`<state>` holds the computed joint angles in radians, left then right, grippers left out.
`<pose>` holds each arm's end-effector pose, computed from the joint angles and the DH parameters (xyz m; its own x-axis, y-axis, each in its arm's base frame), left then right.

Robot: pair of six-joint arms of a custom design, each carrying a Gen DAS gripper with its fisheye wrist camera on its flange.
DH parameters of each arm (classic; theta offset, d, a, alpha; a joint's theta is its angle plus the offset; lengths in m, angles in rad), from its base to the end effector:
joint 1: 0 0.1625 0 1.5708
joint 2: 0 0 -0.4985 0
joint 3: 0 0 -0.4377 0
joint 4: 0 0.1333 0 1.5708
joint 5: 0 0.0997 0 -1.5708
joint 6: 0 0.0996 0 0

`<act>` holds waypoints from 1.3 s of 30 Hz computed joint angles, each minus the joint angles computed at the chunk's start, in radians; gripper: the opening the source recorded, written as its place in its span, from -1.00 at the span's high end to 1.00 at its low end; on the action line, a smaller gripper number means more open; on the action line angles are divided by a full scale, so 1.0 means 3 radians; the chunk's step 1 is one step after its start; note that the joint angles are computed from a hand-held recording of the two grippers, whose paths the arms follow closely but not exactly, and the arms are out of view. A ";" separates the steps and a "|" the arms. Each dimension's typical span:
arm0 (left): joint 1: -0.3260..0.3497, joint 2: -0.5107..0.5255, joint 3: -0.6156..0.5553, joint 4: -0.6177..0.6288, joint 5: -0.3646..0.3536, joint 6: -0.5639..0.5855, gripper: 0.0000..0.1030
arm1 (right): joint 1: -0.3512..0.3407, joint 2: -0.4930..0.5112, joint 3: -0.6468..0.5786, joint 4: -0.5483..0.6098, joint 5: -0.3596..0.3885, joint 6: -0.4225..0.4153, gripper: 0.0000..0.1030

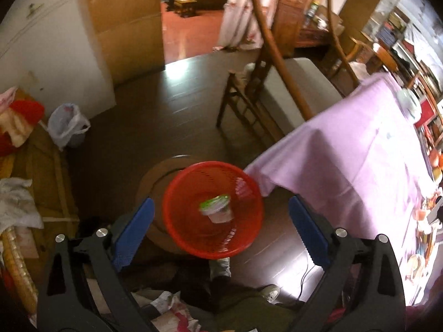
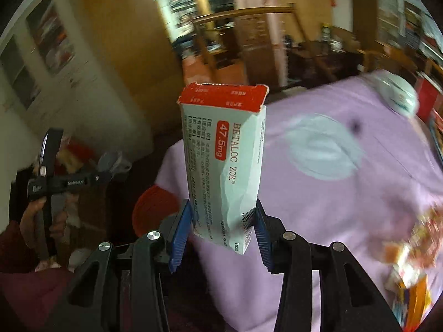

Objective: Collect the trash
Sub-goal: 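Carry the green carton over the red wastebasket and open the left tool, then return the left tool to the table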

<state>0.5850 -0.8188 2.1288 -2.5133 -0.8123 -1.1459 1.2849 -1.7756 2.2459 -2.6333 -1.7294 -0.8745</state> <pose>-0.3225 -0.4556 0.0004 -0.7892 -0.1638 -0.5919 0.1433 0.8881 -0.4367 -0.0075 -0.4423 0.4263 -0.7712 -0.3779 0.5123 -0.5577 0.7891 -0.2575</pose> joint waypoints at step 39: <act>0.0045 0.0478 -0.0642 -0.0355 -0.0088 0.1254 -0.83 | -0.0187 -0.0178 0.0015 -0.0366 0.0043 0.0451 -0.59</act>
